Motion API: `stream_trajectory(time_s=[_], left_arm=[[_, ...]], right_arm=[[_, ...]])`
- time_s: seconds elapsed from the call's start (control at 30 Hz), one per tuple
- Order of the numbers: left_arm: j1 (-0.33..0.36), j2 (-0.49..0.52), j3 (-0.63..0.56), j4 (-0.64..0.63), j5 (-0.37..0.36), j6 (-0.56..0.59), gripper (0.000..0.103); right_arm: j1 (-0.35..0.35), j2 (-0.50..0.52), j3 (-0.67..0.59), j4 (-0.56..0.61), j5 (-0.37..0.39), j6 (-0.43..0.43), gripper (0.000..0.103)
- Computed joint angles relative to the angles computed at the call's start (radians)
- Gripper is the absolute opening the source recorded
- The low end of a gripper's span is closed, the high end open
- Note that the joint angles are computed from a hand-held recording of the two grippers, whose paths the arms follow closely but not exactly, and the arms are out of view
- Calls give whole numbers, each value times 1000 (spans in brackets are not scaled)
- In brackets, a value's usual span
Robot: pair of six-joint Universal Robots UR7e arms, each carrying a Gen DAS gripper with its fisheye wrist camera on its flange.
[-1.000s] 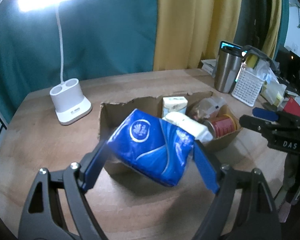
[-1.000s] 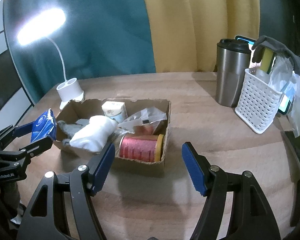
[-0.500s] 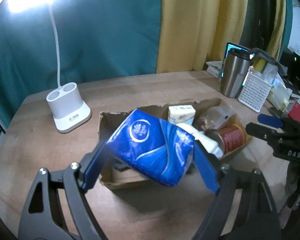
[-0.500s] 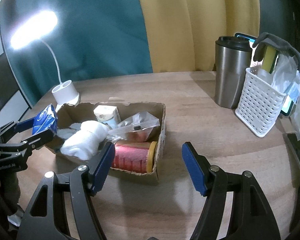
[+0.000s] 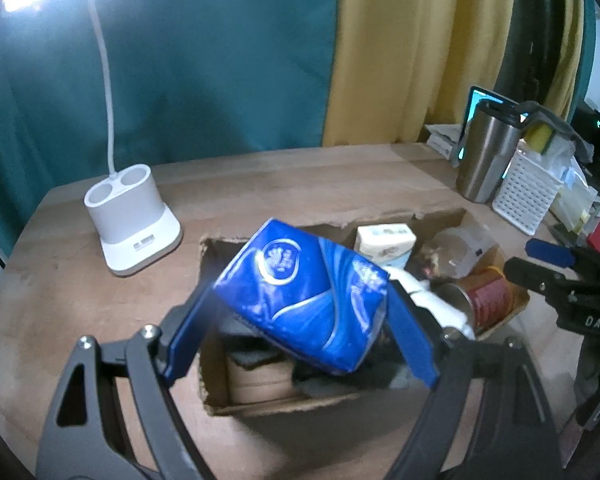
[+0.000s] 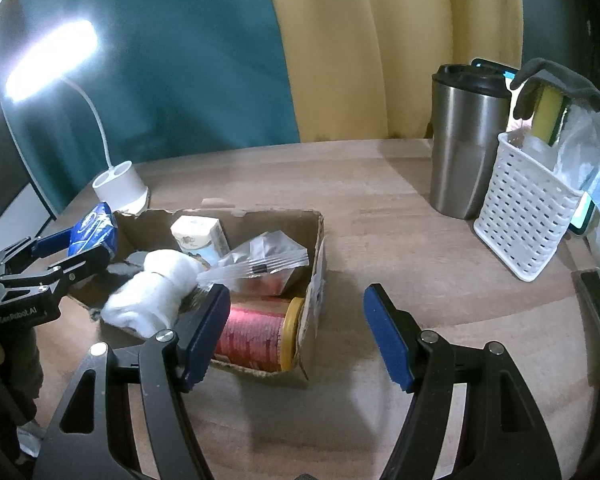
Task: Organize objects
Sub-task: 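Carry the blue packet with the left tool over the box, then lower the blue packet into the box and open the left tool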
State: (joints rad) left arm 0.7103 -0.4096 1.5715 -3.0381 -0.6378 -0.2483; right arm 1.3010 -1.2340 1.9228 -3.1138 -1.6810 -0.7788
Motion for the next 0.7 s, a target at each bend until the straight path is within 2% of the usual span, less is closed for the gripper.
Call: stream_trajectory(time_s=[0.53,0.7], left_arm=[[43,13,-57,97,-19,-60,85],[38,15,-53,72,-3,-52,93]], right_arm=[[10,35,-35,8,-28,5,73],[14,40,-38,11,-32,9,73]])
